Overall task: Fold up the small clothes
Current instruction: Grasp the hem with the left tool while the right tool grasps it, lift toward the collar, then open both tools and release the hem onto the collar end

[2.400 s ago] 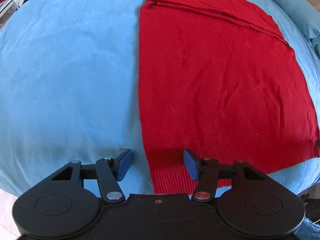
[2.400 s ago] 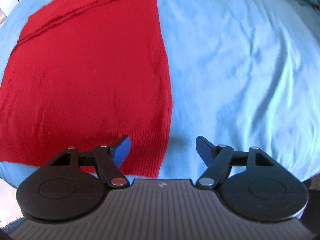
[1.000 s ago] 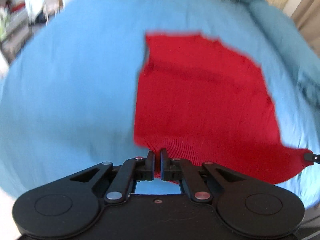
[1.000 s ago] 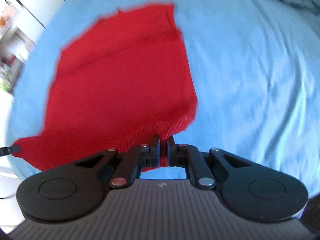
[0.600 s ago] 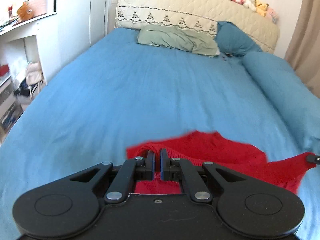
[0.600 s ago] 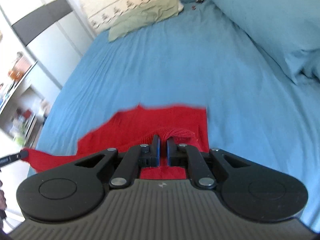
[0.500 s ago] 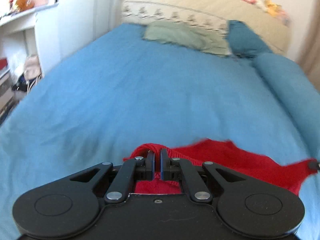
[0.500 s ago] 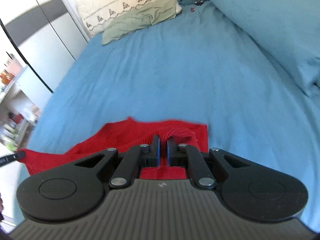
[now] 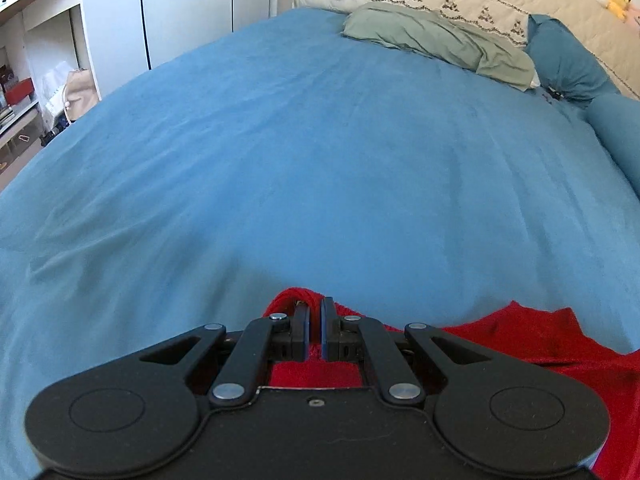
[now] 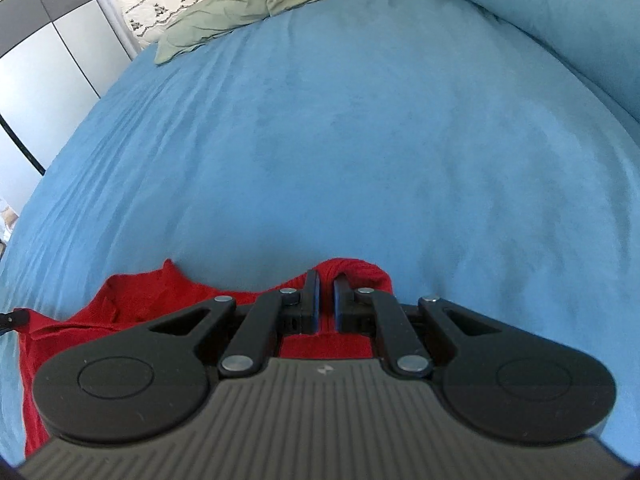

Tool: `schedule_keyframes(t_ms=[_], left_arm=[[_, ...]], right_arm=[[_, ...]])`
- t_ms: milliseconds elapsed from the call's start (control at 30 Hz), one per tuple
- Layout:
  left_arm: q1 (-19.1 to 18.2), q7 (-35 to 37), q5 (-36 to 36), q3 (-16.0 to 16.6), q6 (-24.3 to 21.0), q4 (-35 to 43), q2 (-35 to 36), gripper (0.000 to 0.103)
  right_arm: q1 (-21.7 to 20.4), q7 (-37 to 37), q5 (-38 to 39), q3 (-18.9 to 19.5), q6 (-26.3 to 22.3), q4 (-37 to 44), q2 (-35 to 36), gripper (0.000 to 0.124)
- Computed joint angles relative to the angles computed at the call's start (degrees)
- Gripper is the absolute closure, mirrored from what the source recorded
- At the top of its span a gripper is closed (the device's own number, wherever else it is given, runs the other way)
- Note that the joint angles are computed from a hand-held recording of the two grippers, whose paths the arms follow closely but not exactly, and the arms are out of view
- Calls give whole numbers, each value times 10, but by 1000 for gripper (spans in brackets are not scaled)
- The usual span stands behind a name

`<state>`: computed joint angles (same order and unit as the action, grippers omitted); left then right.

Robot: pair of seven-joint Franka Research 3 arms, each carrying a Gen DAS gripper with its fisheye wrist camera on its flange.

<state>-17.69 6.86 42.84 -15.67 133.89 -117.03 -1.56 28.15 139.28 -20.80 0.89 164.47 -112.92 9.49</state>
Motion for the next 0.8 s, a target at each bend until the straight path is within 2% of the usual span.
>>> schedule_keyframes(t_ms=[67, 100, 167, 200, 233, 267, 300, 367, 467, 567, 633, 667, 733, 800], left_arm=[[-4, 13, -4, -2, -19, 18, 14, 97], [-5, 16, -6, -1, -23, 20, 17, 90], [-8, 8, -2, -1, -34, 19, 12, 73], [-9, 0, 4, -1, -29, 9, 1, 51], [-9, -8, 10, -2, -21, -3, -13, 37], [-10, -20, 19, -6, -18, -15, -28, 35], [-12, -25, 20, -10, -13, -28, -44, 34], [-16, -11, -2, -17, 12, -53, -71, 33], [-29, 39, -48, -27, 41, -79, -86, 29], [-43, 79, -109, -32, 57, -96, -77, 29], [-47, 84, -124, -38, 58, -104, -69, 29], [-48, 79, -109, -44, 52, -104, -65, 28], [-50, 83, -87, -49, 48, -101, -58, 22], [-53, 94, -92, -46, 54, -98, -51, 12]], right_arm=[[3, -1, -8, -2, -9, 9, 10, 101], [11, 8, -29, -9, -25, 17, 13, 99], [22, 38, -64, -18, -31, 21, 13, 77], [28, 63, -91, -24, -32, 15, 4, 49], [38, 109, -140, -34, -35, 10, -6, 27], [43, 154, -192, -39, -27, 2, -16, 23], [46, 178, -230, -45, 2, -19, -33, 22], [25, 145, -214, -17, 18, -43, -54, 22], [8, 49, -129, 25, 39, -88, -81, 22], [-3, -12, -52, 58, 31, -116, -88, 22], [-6, -6, -46, 66, 16, -118, -80, 22], [-6, 19, -73, 65, 16, -119, -73, 22], [-1, 64, -133, 58, 17, -116, -64, 21], [2, 73, -148, 56, 16, -108, -57, 21]])
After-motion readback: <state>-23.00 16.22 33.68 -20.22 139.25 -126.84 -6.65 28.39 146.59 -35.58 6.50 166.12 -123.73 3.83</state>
